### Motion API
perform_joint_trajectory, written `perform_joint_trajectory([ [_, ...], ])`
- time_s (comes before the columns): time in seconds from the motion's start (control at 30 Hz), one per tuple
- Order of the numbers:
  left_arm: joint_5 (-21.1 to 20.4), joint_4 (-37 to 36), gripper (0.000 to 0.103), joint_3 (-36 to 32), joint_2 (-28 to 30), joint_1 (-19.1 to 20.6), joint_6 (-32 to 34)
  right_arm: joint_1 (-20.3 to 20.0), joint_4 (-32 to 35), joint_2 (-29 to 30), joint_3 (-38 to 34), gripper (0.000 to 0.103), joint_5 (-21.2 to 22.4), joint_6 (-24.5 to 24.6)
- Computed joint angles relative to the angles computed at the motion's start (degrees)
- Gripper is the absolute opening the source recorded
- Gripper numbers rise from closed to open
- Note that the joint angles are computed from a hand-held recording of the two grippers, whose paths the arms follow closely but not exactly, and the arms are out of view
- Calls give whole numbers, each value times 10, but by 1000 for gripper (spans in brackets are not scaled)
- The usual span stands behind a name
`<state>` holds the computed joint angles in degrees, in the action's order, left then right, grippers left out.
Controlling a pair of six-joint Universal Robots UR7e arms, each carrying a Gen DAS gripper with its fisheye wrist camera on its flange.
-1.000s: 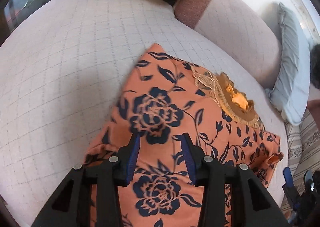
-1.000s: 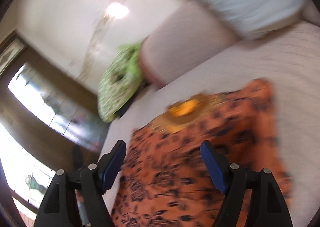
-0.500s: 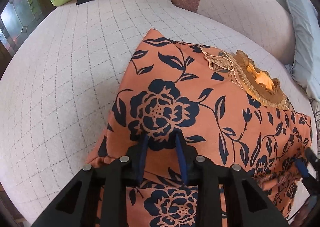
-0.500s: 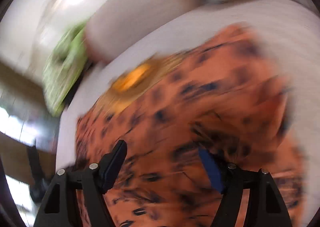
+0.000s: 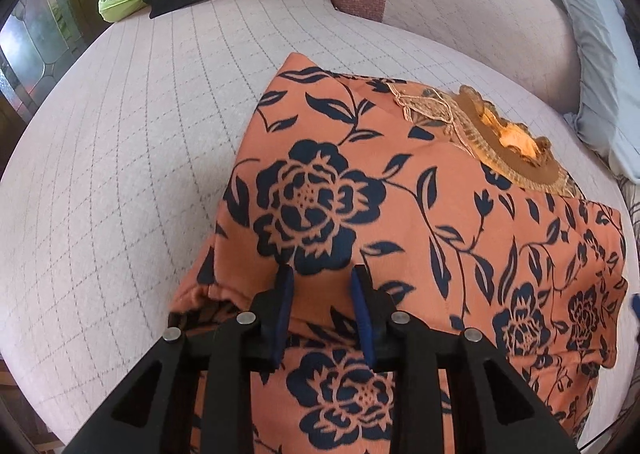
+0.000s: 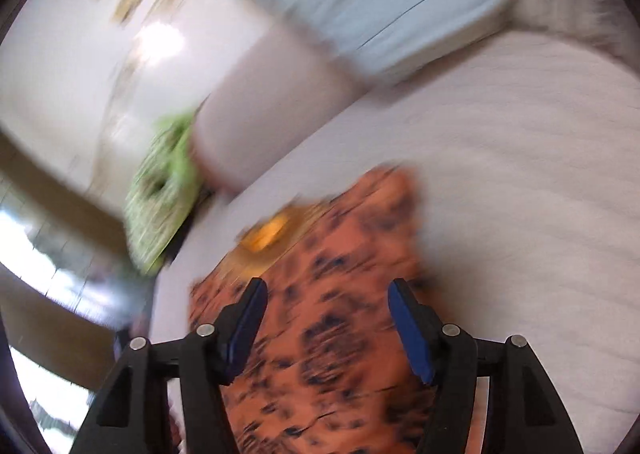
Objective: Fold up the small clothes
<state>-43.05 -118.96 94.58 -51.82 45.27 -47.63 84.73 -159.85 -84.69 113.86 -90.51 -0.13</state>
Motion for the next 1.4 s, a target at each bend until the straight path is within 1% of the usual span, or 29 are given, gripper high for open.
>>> perform_joint_trajectory([
  [0.03,-2,-2,31,4,-2,-1,0,8,27,16,-14,66,0,-2],
  [0.07,-4,-7,31,8,-5,0,0,18,56,30,-24,66,-19,-7],
  [0.1,-8,-11,31,10,-8,1,0,29,82,46,-37,66,-55,-8],
  [0.13,-11,-10,31,10,-10,2,0,39,111,65,-50,66,-106,-4],
  [0.17,-15,-9,31,10,-12,3,-4,39,139,80,-60,65,-139,2],
  [0.2,-18,-5,31,10,-14,1,-8,38,143,86,-61,65,-148,4],
  [0.23,-20,-2,31,9,-17,1,-7,39,127,86,-58,65,-146,-2],
  [0.27,-24,-2,31,14,-24,-3,-6,41,130,84,-60,65,-144,-2],
  [0.33,-38,-2,31,27,-44,-8,-4,38,121,73,-54,65,-124,-6],
  [0.4,-58,-4,32,52,-78,-16,-6,30,110,50,-39,65,-101,-15],
  [0.43,-61,-2,36,59,-90,-19,-8,29,103,43,-33,65,-95,-21],
  [0.47,-66,1,39,79,-114,-25,-14,28,92,32,-24,65,-90,-30],
  [0.53,-67,9,56,112,-157,-39,-23,28,67,9,-2,65,-83,-48],
  [0.57,-64,18,59,132,-182,-48,-30,27,59,0,6,66,-73,-53],
  [0.6,-58,32,61,150,-207,-57,-40,28,46,-12,17,69,-57,-57],
  [0.7,-38,90,62,192,-276,-83,-72,28,-4,-61,64,72,-26,-84],
  [0.73,-33,112,62,206,-299,-94,-87,31,-20,-74,77,72,-24,-94],
  [0.8,-22,153,63,230,-337,-118,-116,43,-53,-99,103,72,-32,-121],
  [0.87,8,229,68,244,-365,-156,-178,69,-100,-120,136,72,-69,-151],
  [0.93,37,266,75,251,-373,-184,-222,95,-133,-145,167,72,-100,-172],
  [0.97,54,289,78,256,-378,-205,-245,107,-141,-156,180,72,-111,-181],
  [1.0,67,307,84,256,-378,-220,-261,123,-149,-169,194,72,-124,-194],
  [1.03,82,325,87,254,-373,-234,-279,135,-155,-176,203,72,-136,-202],
  [1.07,96,338,87,251,-367,-248,-290,151,-162,-181,212,72,-153,-211],
  [1.1,103,335,87,247,-359,-254,-286,169,-162,-189,220,72,-171,-219],
  [1.17,111,320,88,241,-350,-265,-273,189,-153,-198,232,72,-186,-222],
  [1.2,114,318,88,239,-346,-270,-271,202,-139,-205,235,72,-197,-222],
  [1.33,130,319,88,235,-340,-289,-273,235,-109,-223,249,72,-223,-214],
  [1.4,140,354,88,226,-334,-298,-293,246,-95,-231,254,73,-227,-202],
])
